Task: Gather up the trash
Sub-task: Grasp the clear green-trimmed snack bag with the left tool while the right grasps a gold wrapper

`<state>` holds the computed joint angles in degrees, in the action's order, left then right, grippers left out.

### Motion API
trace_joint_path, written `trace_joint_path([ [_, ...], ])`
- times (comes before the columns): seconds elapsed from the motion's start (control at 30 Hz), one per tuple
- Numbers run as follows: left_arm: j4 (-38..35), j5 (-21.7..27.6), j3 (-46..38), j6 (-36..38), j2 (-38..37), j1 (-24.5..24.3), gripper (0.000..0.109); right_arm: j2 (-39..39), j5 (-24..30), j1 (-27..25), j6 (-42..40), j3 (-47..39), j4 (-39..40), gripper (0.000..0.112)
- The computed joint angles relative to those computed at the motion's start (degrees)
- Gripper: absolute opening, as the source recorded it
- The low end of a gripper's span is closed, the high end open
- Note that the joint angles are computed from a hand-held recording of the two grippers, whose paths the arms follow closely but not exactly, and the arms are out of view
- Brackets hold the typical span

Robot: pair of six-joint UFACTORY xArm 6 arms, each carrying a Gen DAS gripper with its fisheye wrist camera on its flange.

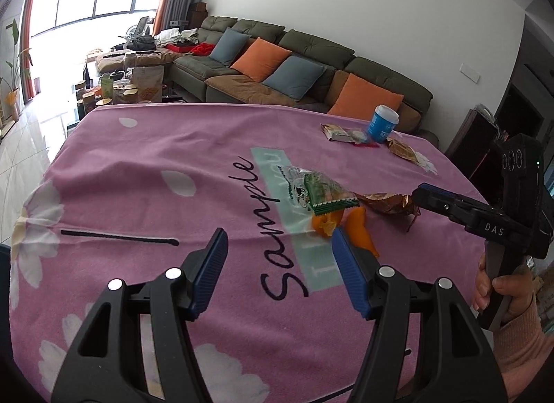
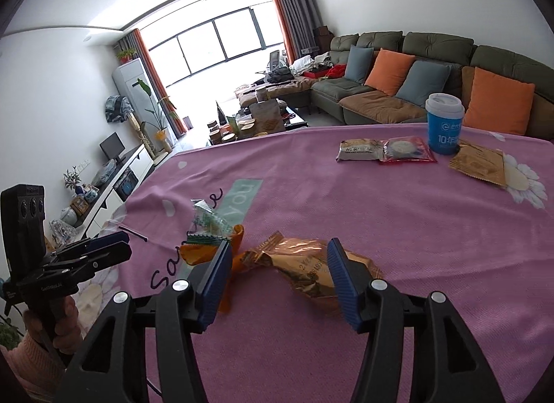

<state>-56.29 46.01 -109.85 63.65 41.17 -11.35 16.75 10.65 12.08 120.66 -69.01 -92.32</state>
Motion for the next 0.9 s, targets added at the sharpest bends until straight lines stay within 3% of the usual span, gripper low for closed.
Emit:
trace_joint_path([
  [0.37,10.0,7.0,-17.6,-11.3,11.9,-4.1,0.055,-0.9,-1.3,-0.2,5.0,1.3,-6.5,0.056],
  [0.67,14.7,18.3,-42.6,-21.7,27.4,-4.2,0.024,0.7,-1.2,-0.5,-1.4,0.3,-1.5,0.056],
  [0.8,14.0,15.0,-34.4,-18.7,22.7,-4.7,0.017,0.9,-0.4,0.0,-6.2,0.2,1.9,0.052],
  [0.9,12.7,12.9,-28.1,-16.4,18.9,-4.6,0.014,1.2,-0.3,0.0,-9.2,0.1,4.3,0.042],
])
